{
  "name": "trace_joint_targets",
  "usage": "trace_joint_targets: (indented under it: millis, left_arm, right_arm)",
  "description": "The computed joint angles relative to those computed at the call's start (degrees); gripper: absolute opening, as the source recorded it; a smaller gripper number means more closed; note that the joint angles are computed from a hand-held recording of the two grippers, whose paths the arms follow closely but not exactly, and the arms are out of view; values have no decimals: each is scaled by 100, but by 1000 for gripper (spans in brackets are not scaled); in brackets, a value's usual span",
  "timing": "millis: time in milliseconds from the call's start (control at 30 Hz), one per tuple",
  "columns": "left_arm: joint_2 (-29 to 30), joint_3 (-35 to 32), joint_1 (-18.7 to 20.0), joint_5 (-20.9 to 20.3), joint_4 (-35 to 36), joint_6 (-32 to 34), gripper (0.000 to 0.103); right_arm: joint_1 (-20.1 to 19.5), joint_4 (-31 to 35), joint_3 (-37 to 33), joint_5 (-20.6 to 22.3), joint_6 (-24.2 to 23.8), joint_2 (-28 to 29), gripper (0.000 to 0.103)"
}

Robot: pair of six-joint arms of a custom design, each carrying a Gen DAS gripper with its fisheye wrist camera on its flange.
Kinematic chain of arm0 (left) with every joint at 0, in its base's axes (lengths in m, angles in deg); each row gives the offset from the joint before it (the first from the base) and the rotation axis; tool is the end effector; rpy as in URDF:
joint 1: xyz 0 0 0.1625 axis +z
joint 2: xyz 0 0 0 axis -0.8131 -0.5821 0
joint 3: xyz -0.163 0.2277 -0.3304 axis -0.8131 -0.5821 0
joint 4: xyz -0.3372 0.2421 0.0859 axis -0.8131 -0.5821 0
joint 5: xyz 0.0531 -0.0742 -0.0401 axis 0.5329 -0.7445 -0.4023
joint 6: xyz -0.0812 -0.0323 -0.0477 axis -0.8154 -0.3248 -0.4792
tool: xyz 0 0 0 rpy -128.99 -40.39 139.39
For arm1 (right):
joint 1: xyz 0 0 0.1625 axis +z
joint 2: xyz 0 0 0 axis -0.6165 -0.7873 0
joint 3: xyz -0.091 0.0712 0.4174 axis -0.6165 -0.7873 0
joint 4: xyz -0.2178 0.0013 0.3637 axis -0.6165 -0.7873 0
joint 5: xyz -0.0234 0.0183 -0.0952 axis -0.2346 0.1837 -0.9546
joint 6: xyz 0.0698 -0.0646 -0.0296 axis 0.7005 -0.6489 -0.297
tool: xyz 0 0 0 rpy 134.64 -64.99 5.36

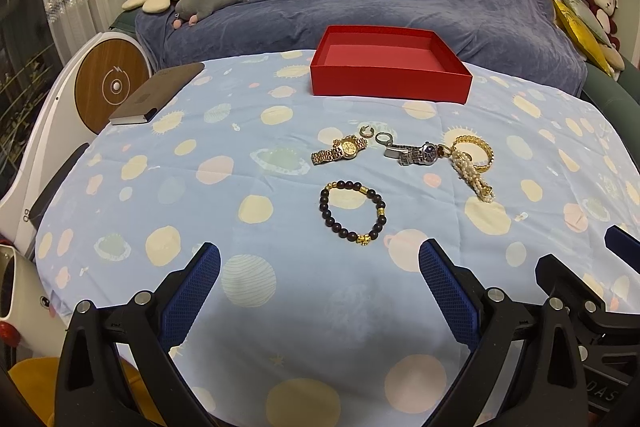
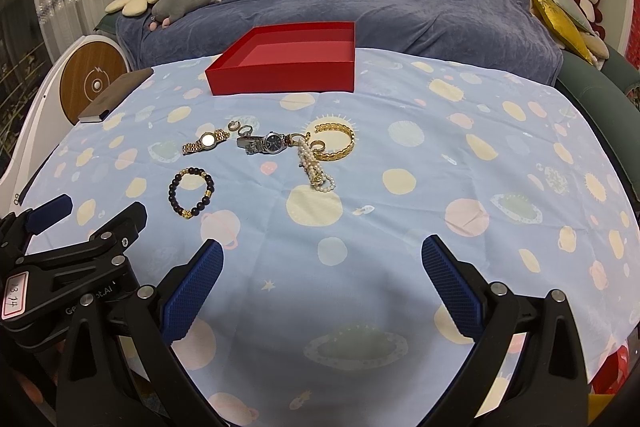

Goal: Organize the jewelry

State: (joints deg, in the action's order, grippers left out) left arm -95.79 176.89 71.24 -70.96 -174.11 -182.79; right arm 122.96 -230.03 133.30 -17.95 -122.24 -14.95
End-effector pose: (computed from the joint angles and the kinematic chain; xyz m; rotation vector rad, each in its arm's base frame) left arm -0.3550 -0.3271 -0.0181 -0.1288 1.9750 -0.9607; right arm 0.0759 -0.3890 0.2588 0.8585 -2.4033 0.6668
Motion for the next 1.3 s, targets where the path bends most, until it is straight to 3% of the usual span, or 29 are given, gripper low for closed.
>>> trace_joint_targets:
  millis: [800, 1300]
  left_arm:
    - [47, -38, 22, -2, 43, 33, 96]
    - [87, -53, -18, 100, 164, -84, 96]
  right_arm:
    - [90, -432, 77, -240, -37, 138, 98]
    - [78, -278, 49, -240, 52, 96, 98]
